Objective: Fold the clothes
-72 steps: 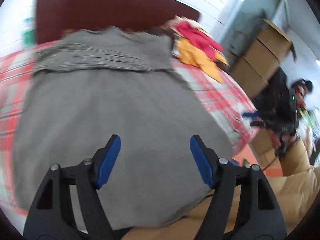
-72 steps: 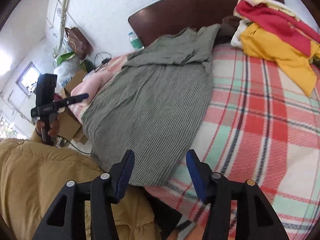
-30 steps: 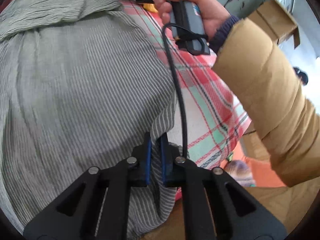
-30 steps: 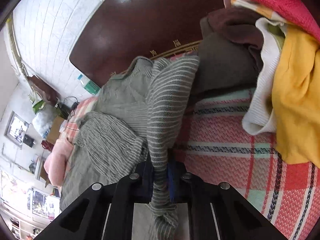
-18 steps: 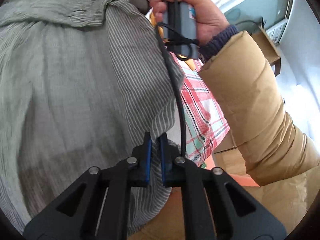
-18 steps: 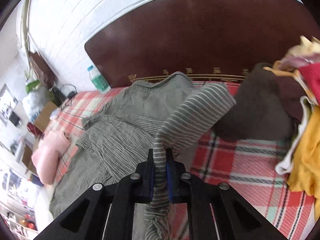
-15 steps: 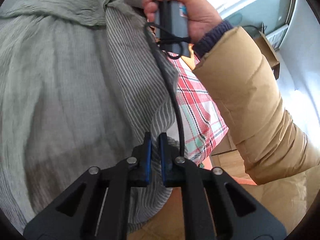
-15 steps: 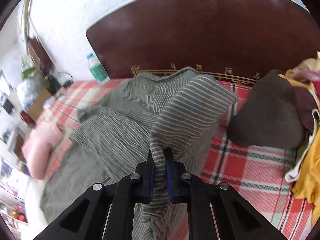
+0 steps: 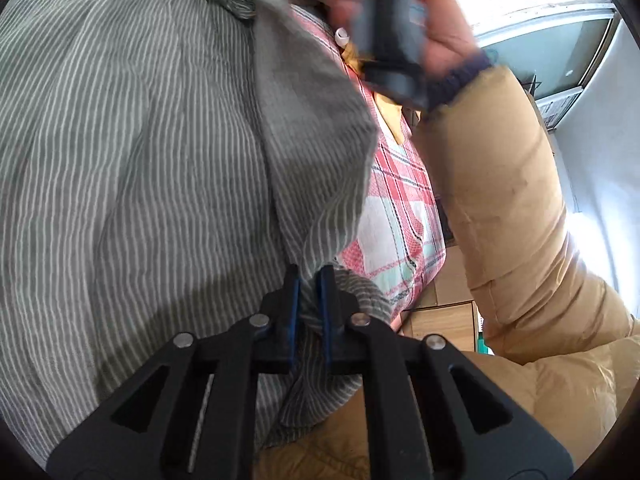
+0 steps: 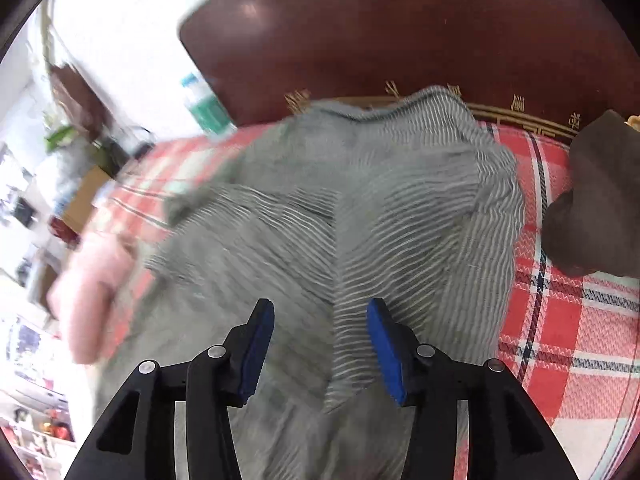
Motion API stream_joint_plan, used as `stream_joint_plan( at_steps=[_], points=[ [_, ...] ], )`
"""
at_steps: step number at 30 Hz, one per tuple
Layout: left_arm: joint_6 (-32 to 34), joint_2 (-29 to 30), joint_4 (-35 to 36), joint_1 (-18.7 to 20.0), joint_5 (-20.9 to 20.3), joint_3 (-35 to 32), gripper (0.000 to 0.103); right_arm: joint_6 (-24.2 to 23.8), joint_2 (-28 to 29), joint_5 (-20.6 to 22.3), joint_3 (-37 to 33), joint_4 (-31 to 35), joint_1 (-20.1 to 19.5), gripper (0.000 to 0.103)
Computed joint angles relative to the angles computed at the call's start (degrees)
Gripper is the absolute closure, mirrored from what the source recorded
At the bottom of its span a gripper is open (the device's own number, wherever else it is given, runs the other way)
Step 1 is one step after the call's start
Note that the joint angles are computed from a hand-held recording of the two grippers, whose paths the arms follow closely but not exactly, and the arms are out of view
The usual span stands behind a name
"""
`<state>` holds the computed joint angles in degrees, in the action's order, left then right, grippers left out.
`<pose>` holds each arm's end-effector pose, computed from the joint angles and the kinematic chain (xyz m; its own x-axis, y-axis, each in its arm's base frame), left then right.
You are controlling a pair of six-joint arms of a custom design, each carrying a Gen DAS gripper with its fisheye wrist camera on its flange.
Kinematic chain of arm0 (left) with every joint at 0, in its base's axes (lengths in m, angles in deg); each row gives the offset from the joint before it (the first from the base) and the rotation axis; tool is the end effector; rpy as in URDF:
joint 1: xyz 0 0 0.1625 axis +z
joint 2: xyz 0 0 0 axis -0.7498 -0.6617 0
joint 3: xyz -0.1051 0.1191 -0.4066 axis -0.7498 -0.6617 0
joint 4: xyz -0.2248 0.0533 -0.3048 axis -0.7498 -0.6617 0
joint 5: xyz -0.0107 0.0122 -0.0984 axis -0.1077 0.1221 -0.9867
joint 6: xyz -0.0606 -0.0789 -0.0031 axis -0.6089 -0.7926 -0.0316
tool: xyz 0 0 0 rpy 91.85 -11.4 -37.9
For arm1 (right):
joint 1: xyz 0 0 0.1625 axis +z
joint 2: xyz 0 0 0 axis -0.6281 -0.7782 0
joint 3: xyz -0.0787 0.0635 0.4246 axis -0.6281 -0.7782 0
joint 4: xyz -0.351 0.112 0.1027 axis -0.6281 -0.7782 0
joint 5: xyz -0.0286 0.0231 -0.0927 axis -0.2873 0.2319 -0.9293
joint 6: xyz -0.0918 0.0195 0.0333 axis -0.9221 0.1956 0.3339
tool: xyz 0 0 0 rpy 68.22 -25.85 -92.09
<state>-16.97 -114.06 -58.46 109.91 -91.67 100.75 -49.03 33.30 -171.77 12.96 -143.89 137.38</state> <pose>-0.2114 -0.6183 0.1089 -0.8401 0.4916 0.2291 0.5282 0.8375 0.1398 0.2154 -0.7392 0.2504 -0.9198 -0.1761 0.3507 -0.3242 0.8444 -0.4264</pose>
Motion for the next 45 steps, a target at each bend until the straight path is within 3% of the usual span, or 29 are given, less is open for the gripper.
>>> stream_joint_plan(
  at_steps=[3,7,8,11,13,22,24,26,31,33,38,42,45],
  points=[
    [0.0,-0.1,-0.1,0.2,-0.2,0.3,0.094,-0.7,-6.3,6.6,7.2,-4.7,-0.4,0.041],
    [0.1,-0.3,-0.4,0.5,-1.0,1.0,0.094,-4.4,-15.3,10.4,18.8,-11.7,-0.9,0.039],
    [0.3,-0.4,-0.5,0.5,-1.1,1.2,0.094,-5.4,-16.8,9.3,21.2,-13.2,-0.7,0.039],
    [0.2,-0.7,-0.6,0.7,-1.4,1.8,0.094,-9.4,-18.6,0.5,27.5,-17.5,0.4,0.039],
    [0.0,-0.8,-0.3,1.0,-1.8,2.0,0.094,-11.0,-18.4,-3.3,30.5,-18.8,0.9,0.045],
    [1.1,-3.7,-0.9,0.8,0.7,4.7,0.092,-24.2,-11.6,-16.4,38.0,-27.6,6.0,0.051],
    [1.9,-4.7,-1.3,0.7,0.4,6.2,0.073,-24.1,-12.8,-15.1,39.8,-27.3,6.4,0.051],
    [3.0,-5.5,-0.8,1.1,-0.8,6.7,0.063,-23.4,-15.0,-12.8,41.9,-26.1,6.5,0.051],
    [4.8,-7.4,-0.6,1.5,-0.6,7.4,0.057,-23.1,-18.8,-8.6,47.2,-24.8,7.0,0.051],
    [4.3,-8.0,-0.2,2.1,-0.3,6.8,0.048,-23.3,-19.0,-7.6,48.5,-24.6,7.1,0.051],
    [2.2,-7.5,-1.6,3.1,-0.6,5.7,0.048,-22.3,-18.8,-6.3,52.6,-25.0,8.0,0.051],
    [2.7,-8.1,-1.7,3.1,0.7,5.9,0.047,-23.3,-17.7,-7.7,55.1,-27.5,9.5,0.047],
    [3.3,-8.1,-1.5,2.7,2.1,5.8,0.047,-22.6,-19.6,-3.7,54.8,-24.7,9.2,0.048]
  ],
)
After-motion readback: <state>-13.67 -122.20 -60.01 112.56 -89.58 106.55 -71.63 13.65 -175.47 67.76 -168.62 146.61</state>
